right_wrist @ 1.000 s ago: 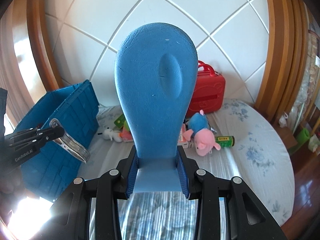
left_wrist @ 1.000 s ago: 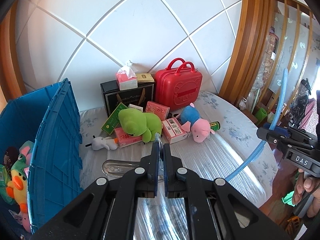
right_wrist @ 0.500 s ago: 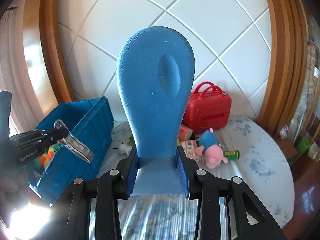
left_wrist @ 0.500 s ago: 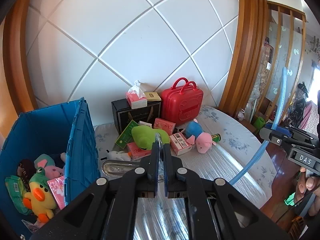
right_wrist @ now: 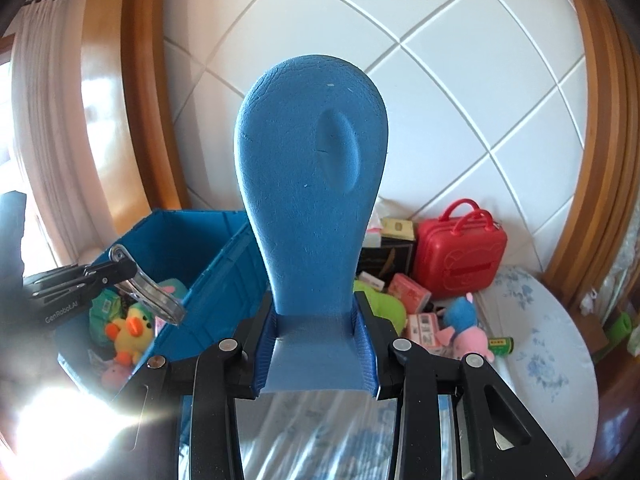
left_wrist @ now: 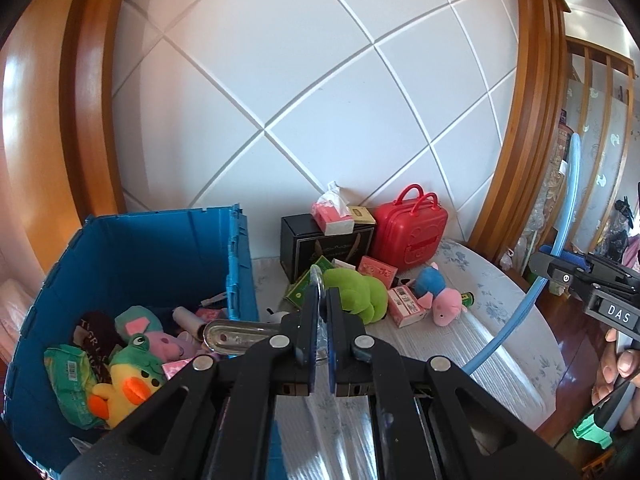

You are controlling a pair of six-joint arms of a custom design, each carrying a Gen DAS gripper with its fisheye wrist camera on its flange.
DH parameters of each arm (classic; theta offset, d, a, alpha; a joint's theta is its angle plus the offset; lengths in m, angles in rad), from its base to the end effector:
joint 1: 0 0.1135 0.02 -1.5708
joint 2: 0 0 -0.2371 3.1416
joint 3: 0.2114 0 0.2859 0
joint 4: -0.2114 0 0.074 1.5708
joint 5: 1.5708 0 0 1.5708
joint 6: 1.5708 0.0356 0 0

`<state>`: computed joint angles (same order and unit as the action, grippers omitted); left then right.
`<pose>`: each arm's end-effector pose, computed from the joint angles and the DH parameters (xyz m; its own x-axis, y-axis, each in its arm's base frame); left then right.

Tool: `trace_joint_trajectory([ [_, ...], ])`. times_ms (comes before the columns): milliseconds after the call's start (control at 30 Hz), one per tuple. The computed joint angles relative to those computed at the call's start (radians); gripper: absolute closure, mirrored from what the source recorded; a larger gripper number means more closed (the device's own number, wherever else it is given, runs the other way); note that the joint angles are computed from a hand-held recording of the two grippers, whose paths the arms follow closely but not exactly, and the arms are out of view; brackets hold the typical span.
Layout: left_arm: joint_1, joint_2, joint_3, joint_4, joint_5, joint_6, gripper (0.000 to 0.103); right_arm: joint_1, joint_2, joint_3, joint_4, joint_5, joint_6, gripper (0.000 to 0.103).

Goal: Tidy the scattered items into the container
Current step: 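Carry the blue foam toy with the right gripper over the blue crate, then open the right gripper to drop the blue foam toy into the crate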

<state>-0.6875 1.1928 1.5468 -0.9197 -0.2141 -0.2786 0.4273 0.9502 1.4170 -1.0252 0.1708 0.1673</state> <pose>0.2102 -0.1628 0.4287 -0.5307 0.0881 -0.8430 0.3490 0.9291 -0.1227 0.1820 0.0762 0.4280 -0.5216 -0.0572 -0.8513 -0.1930 0.9798 0.0524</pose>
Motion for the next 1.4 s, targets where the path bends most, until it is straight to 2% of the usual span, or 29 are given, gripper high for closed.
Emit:
trace_joint_trajectory([
  [167,0.172,-0.084,-0.045,-0.020,0.091,0.055,0.099,0.164,0.124,0.077,0.046,0.080,0.054,0.068],
  [333,0.384,-0.156,-0.089,-0.043,0.225,0.128,0.099,0.301,0.267,0.185,0.085,0.140,0.068,0.068],
  [600,0.767,-0.203,-0.140,-0.077,0.468,0.281,0.099,0.452,0.524,0.387,0.134,0.181,0.076,0.068],
  [767,0.951,-0.200,-0.158,-0.084,0.569,0.371,0.099,0.516,0.676,0.520,0.135,0.177,0.085,0.068],
  [1000,1.104,-0.185,-0.191,-0.103,0.651,0.465,0.099,0.577,0.888,0.732,0.097,0.162,0.092,0.068],
  [1400,1.215,-0.139,-0.202,-0.117,0.695,0.555,0.099,0.613,1.061,0.894,0.055,0.123,0.126,0.068],
])
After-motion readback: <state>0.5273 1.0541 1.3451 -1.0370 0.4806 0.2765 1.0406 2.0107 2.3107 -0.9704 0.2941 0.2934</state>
